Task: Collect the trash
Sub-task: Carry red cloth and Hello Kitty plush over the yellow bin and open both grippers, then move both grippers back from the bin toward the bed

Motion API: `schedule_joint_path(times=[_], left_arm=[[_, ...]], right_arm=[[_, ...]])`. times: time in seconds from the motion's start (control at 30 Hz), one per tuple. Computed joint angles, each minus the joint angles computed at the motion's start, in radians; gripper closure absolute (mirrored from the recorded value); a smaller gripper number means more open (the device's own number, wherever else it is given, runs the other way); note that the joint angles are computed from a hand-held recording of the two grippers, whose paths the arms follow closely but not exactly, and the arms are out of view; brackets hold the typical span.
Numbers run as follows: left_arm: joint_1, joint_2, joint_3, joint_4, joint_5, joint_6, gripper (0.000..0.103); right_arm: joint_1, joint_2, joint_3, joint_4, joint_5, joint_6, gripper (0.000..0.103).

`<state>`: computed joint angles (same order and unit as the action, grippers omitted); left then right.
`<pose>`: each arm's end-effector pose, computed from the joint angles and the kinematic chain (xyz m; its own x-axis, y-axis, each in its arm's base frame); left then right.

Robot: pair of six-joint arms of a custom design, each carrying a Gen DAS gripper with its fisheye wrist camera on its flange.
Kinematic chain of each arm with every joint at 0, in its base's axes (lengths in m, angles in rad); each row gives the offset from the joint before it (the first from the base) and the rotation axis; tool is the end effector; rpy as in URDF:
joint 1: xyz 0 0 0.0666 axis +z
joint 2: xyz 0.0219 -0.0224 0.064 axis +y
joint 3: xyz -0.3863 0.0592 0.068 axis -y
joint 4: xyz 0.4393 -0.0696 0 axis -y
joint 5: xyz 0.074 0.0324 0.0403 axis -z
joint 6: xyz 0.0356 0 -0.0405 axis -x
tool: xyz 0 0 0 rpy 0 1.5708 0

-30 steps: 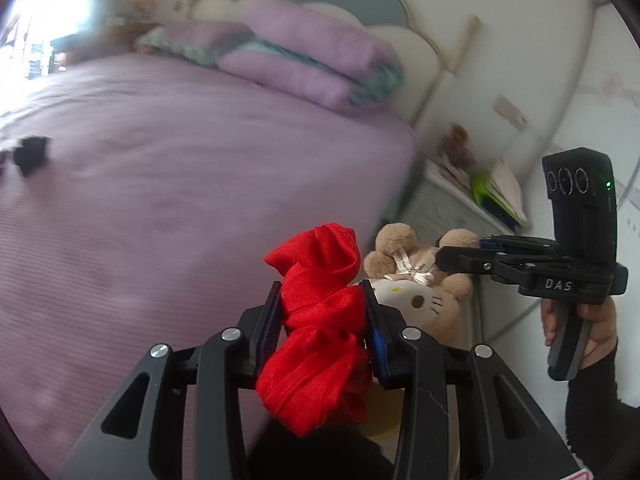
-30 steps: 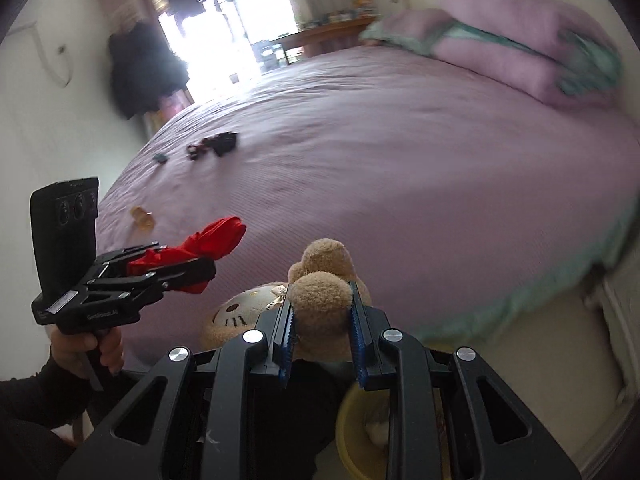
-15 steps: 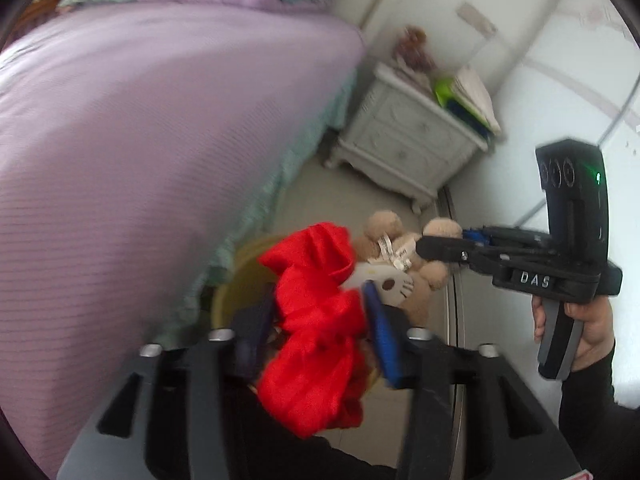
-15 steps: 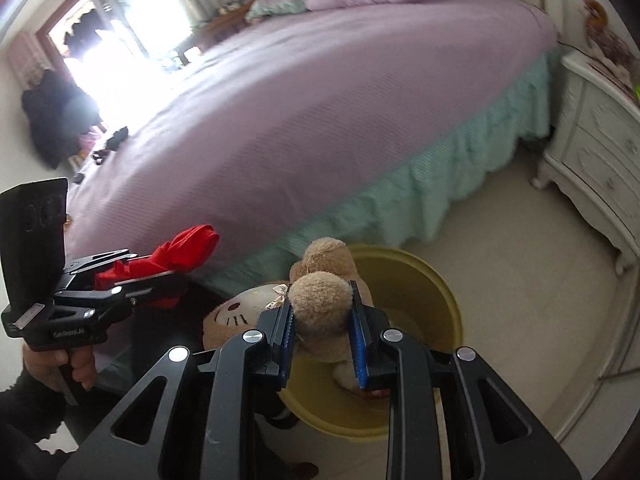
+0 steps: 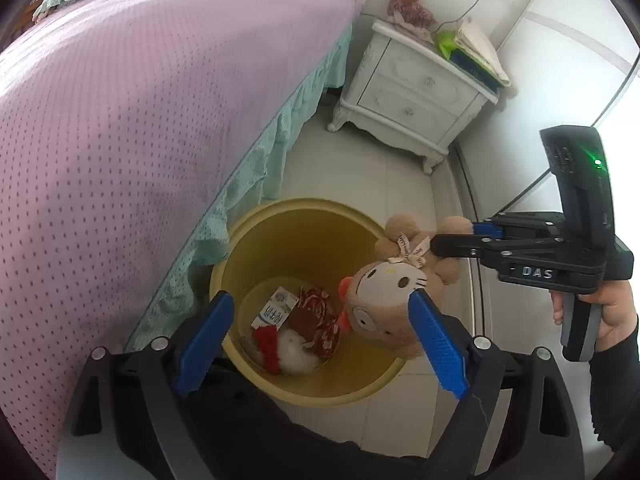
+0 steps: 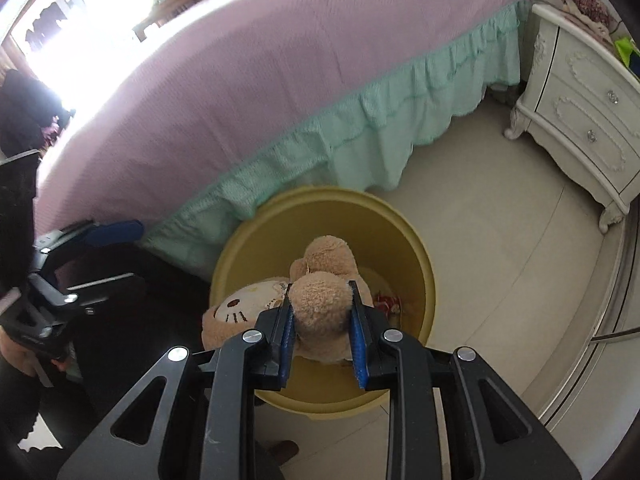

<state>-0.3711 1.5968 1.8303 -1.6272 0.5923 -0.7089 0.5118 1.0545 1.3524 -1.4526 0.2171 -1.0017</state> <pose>0.5009 -0.2167 0.5147 -0.4408 0.7511 -0.4915 0.8952 0.3274 -0.3025 0.3126 0.1664 0.5295 -0.7687 0.5117 -0.3838 0.4550 0.8591 0.2343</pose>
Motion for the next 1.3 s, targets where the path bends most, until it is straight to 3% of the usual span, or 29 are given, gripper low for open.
schedule_joint_path(times=[0.03,0.13,0.53,0.8,1.07,1.17,1.3], left_arm=[[0.0,0.0,-0.002,0.003,-0.002,0.0,0.014],[0.004,-0.002,-0.004,0.009,-0.003,0.003,0.014],[0.014,-0.01,-0.002,0.016,0.009,0.004,0.013],[0.046,-0.048,0.004,0.056,0.029,0.038,0.013],[0.163,-0.094,0.035,0.155,-0.007,0.136,0.01],[0.222,-0.108,0.053,0.238,-0.06,0.221,0.004],[0.312,-0.1,0.1,0.326,-0.115,0.344,0.004]], right_arm=[[-0.008,0.007,-0.006,-0.001,-0.018,-0.009,0.072],[-0.023,0.001,-0.025,0.011,-0.025,-0.065,0.038],[0.014,0.025,-0.014,-0.009,-0.031,-0.039,0.04],[0.047,0.04,0.064,-0.007,0.055,-0.017,0.04],[0.109,0.141,0.233,0.167,0.158,0.175,0.023],[0.117,0.185,0.283,0.27,0.173,0.242,0.014],[0.127,0.248,0.349,0.405,0.191,0.33,0.009]])
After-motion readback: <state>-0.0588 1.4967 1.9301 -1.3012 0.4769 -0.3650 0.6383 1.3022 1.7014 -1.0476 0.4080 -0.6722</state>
